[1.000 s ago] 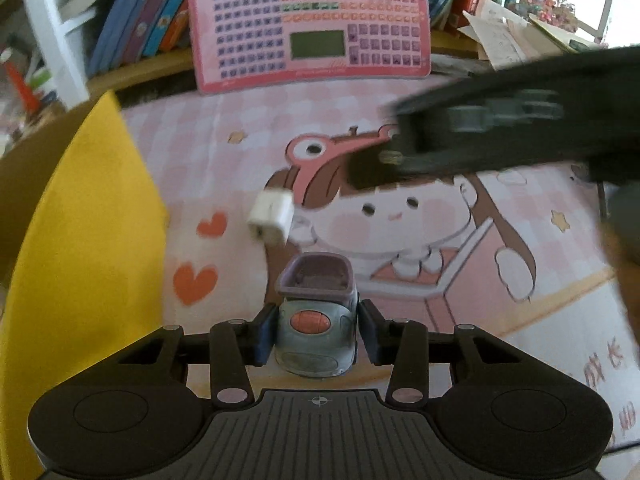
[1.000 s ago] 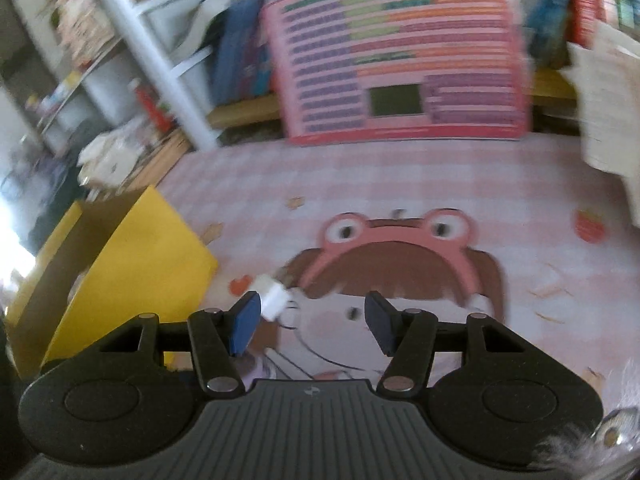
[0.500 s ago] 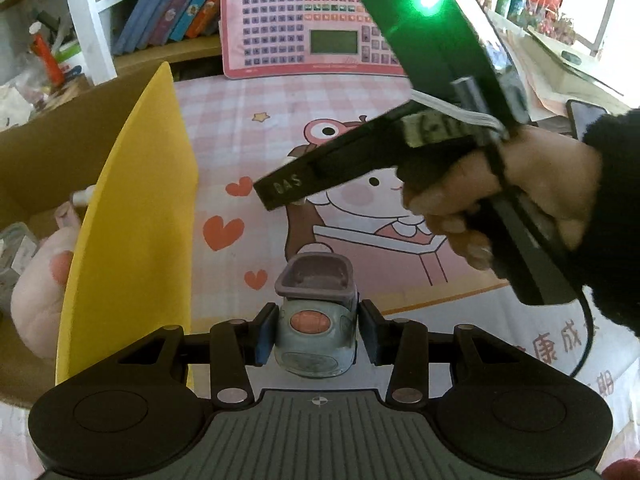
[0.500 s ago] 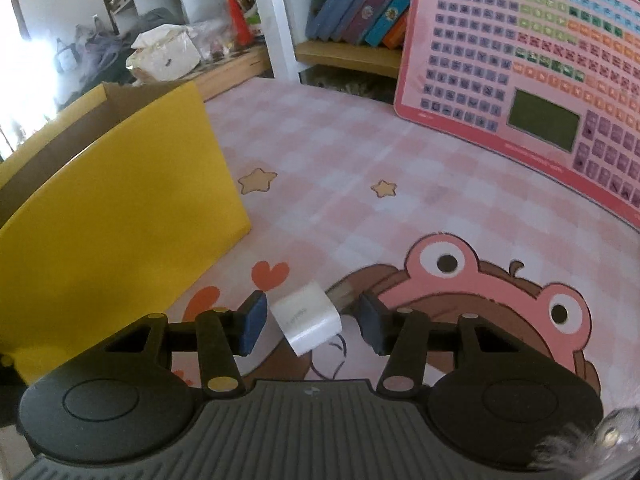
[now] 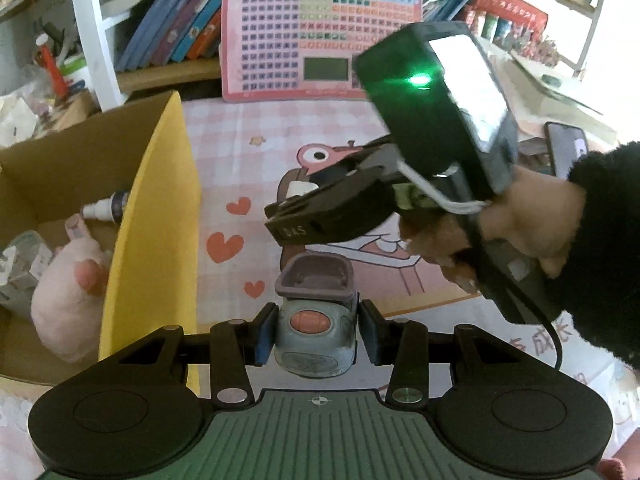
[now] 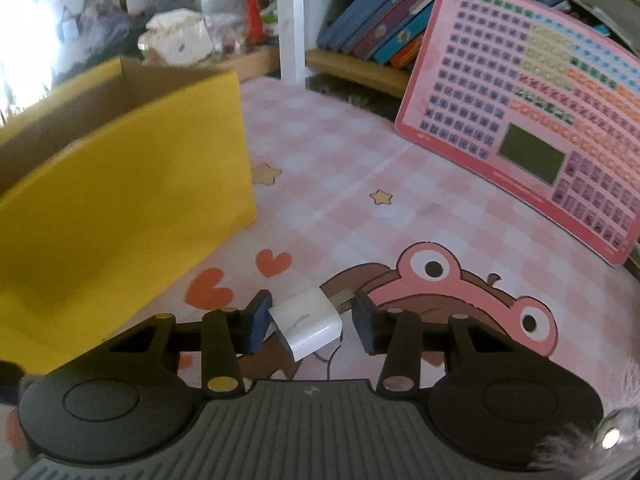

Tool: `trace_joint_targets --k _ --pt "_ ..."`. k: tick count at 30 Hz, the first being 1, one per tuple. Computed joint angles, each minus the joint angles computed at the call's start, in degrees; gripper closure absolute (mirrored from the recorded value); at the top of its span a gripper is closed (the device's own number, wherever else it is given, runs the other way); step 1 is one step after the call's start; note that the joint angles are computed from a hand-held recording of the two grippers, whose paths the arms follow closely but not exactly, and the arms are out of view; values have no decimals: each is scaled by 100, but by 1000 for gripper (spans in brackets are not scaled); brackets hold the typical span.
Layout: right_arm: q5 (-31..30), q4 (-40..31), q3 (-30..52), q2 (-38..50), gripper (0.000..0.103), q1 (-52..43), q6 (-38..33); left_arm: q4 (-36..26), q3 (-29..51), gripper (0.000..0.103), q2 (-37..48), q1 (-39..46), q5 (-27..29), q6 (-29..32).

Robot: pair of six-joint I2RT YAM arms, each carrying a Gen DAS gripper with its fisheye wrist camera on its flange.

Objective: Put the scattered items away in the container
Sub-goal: 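Lift and carry the toy car and charger toward the yellow box with both tools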

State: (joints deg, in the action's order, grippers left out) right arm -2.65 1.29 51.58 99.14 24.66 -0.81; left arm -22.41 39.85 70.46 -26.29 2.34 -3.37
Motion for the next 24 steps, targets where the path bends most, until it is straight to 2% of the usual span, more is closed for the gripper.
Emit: trace_joint_targets --k 8,15,20,24 --pt "285 -387 -626 -950 61 147 531 -136 -263 61 -473 48 303 77" --pt "637 -977 -1206 -2061 61 451 1398 -548 -543 61 -1331 160 682 270" --pt "1205 -1618 -1362 -2753 61 1093 2264 -1116 -743 61 -2078 702 1298 726" --pt "1948 -2243 -1269 -3106 61 1917 3055 -1717 -805 61 -2610 1627 2103 1510"
